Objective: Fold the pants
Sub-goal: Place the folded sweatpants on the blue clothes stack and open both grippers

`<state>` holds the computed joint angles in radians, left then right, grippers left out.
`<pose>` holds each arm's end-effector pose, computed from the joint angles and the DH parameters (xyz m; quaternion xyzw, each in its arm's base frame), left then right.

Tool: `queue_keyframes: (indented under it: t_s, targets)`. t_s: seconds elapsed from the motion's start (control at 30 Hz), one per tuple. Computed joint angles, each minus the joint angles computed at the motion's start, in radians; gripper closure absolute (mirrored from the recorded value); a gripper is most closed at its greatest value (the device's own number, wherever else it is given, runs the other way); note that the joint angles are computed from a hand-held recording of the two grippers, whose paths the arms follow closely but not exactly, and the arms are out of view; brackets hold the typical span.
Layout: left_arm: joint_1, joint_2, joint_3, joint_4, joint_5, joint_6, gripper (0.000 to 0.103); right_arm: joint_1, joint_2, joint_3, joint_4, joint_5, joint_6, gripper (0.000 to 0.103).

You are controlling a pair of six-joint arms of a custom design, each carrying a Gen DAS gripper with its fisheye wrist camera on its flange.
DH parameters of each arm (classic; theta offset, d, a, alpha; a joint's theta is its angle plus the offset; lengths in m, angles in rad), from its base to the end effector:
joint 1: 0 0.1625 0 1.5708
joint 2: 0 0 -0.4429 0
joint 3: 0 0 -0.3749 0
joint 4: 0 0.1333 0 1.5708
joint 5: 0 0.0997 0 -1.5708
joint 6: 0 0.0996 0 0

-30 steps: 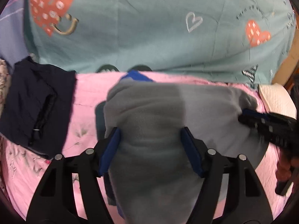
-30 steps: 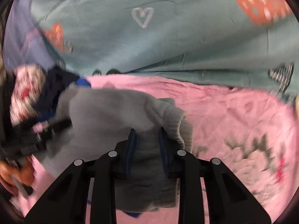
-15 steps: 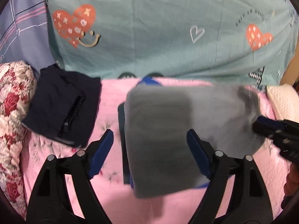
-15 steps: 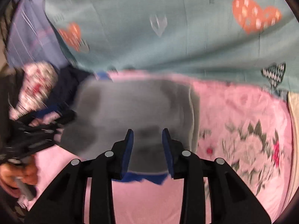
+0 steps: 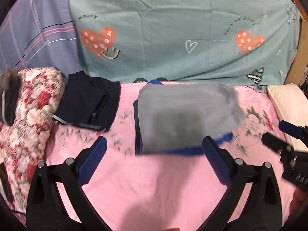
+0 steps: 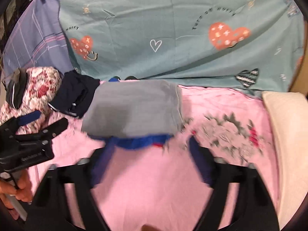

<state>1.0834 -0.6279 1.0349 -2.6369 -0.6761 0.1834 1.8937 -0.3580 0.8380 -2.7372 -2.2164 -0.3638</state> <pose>-0.1975 -0.8230 0.2861 0.1486 0.8516 -0.3504 0.3604 0.3472 -0.8064 0.1462 0.2001 -0.8769 0.3129 0.3052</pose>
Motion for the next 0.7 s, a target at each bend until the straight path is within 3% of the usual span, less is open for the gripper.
queue_keyframes:
  t_s: [0.07, 0.3, 0.5, 0.7]
  targets:
    - [-0.021, -0.057, 0.098, 0.006, 0.024, -0.047, 0.002, 0.012, -0.043, 0.115, -0.091, -0.018, -0.035, 0.002]
    - [-0.07, -0.172, 0.317, -0.011, 0.078, -0.157, 0.002, 0.006, -0.107, 0.26, -0.115, -0.01, -0.007, 0.002]
    - [-0.079, -0.187, 0.348, 0.016, 0.101, -0.223, 0.002, 0.005, -0.133, 0.296, -0.144, 0.003, -0.013, 0.002]
    - [-0.086, -0.178, 0.345, 0.006, 0.098, -0.211, 0.002, 0.001, -0.142, 0.309, -0.154, 0.0, -0.029, 0.002]
